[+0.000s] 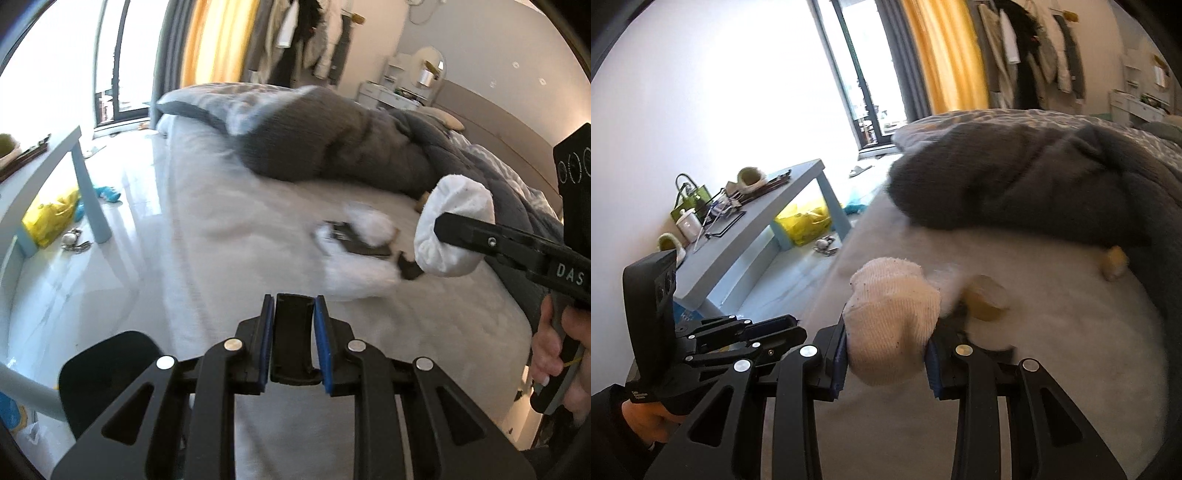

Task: Collect trash
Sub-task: 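Carry the black clip with the left tool to the bin and release it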

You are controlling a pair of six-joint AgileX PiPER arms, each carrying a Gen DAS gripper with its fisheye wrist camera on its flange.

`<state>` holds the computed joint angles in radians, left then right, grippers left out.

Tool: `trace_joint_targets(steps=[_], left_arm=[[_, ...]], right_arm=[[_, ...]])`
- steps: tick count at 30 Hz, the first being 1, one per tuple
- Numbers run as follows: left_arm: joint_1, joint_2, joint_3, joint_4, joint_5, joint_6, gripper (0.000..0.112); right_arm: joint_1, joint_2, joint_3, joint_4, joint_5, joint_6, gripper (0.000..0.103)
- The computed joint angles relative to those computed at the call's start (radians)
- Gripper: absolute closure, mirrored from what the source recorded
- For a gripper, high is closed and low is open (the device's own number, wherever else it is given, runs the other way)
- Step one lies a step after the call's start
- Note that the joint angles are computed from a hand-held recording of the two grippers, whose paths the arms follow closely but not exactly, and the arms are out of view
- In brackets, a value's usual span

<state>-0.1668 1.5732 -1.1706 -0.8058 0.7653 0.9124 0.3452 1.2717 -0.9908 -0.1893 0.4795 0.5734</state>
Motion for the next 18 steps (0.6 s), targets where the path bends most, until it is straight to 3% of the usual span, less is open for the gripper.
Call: trace_joint_targets(steps=[18], left_arm=[[0.312, 0.159, -0.093, 0.056, 0.105, 0.065, 0.089]], right_arm=[[0.224, 0.385, -0.424, -0.064, 0.065, 0.058, 0.068]])
